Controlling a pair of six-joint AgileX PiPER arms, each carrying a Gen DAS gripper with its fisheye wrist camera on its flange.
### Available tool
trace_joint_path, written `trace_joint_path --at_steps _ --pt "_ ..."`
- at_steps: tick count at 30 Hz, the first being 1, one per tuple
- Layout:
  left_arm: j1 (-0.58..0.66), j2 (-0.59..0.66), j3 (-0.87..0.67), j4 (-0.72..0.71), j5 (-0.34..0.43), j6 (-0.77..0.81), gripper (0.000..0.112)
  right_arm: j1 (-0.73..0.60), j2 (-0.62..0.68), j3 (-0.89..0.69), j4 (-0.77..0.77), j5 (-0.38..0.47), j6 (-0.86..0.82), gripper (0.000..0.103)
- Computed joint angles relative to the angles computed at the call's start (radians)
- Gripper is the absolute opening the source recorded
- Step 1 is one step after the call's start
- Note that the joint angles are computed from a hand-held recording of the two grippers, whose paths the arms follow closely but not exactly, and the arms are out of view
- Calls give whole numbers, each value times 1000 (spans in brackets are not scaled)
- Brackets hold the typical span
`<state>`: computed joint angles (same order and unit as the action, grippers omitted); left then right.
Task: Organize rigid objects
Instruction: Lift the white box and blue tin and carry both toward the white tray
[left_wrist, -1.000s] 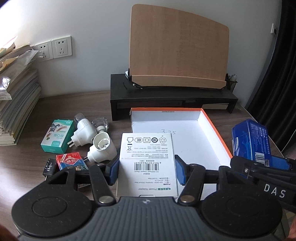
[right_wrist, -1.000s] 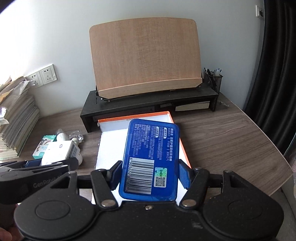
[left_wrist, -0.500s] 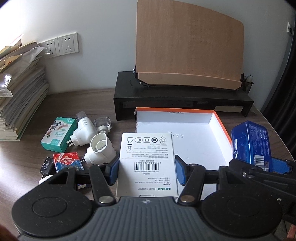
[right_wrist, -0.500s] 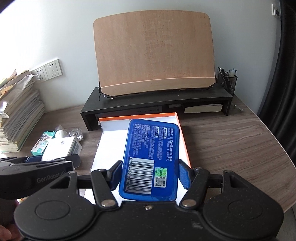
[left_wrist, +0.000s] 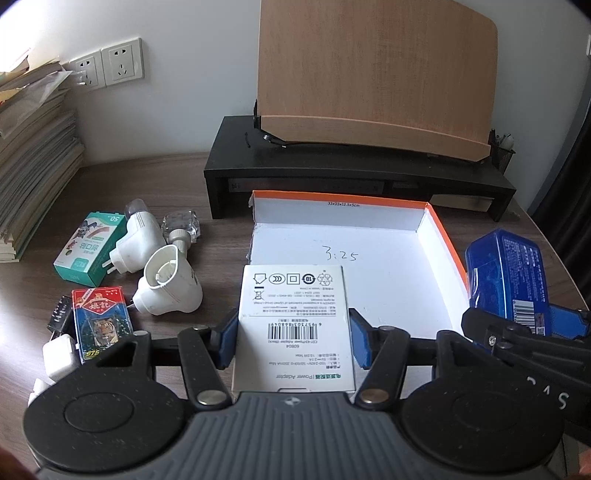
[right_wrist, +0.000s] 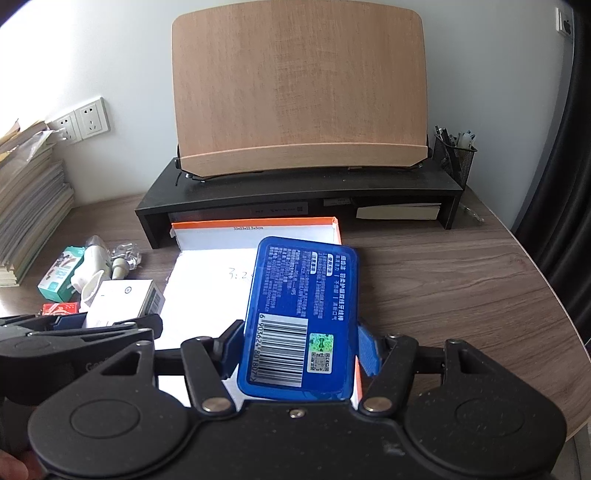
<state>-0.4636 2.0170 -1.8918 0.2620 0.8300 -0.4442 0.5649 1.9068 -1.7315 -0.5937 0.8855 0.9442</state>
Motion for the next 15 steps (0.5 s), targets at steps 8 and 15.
trace_joint_path --at_steps 8,15 --pt "13 35 -35 -39 4 17 60 0 40 -55 9 39 -38 74" --pt "36 52 -59 -54 16 31 59 11 83 -119 18 67 -55 74"
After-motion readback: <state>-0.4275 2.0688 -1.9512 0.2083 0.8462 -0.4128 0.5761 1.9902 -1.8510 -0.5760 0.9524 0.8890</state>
